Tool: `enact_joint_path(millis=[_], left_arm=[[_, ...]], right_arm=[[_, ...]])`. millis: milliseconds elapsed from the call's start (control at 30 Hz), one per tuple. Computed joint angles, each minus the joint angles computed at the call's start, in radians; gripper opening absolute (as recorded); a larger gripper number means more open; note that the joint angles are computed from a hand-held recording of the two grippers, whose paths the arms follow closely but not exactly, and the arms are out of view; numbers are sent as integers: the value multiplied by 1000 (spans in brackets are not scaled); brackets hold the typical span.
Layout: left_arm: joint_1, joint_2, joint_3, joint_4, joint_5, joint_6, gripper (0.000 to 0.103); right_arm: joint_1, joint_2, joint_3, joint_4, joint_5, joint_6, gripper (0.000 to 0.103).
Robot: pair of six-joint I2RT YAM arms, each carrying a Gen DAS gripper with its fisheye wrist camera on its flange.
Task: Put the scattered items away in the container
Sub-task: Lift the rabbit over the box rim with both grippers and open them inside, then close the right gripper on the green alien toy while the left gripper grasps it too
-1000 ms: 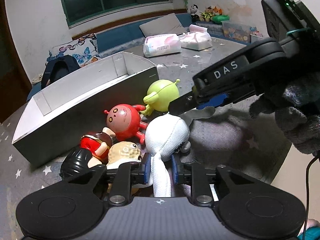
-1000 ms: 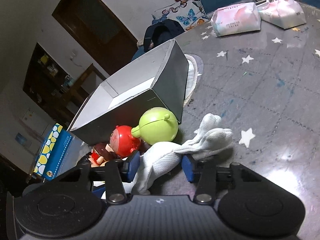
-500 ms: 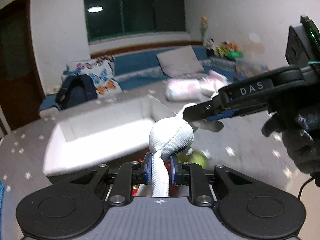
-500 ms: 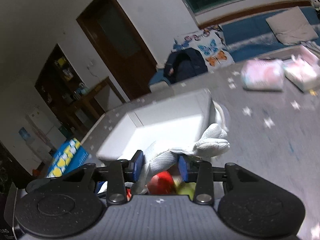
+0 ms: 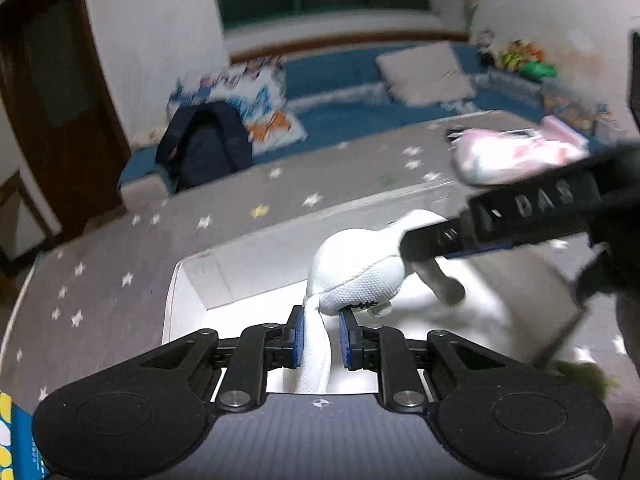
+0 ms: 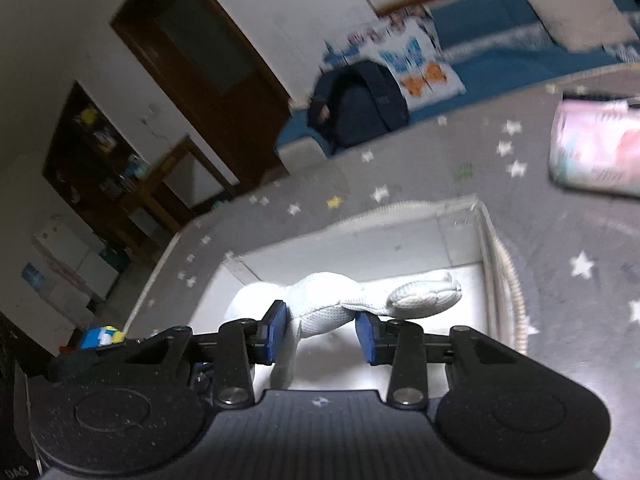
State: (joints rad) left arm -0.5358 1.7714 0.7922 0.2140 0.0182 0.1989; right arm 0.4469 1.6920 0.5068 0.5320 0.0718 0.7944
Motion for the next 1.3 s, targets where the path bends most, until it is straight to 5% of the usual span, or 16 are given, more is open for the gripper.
enact_joint_path(millis=[300,733,1000,1067,1233,1300], left_arm=[[52,88,58,-24,32,-49,26],[32,-72,-101,38,4,-96,26],[-13,-248,-253,55,-9,-141,26],[-24,-289,-286,56,-5,-156,26],[-65,-390,-360,40,4,-191,26],[-86,-426,-392,41,12,-207,26]], right_arm=[[-75,153,101,-31,-69,-31,46],[-22,-83,-34,-92,-14,-100,49],[100,-340,-176,-201,138,-172,53],[159,-399,-209,-232,198,-181,63],[333,-521,-268,-325,367,-159,65],[408,-567,-294,-362,432,-119,77]])
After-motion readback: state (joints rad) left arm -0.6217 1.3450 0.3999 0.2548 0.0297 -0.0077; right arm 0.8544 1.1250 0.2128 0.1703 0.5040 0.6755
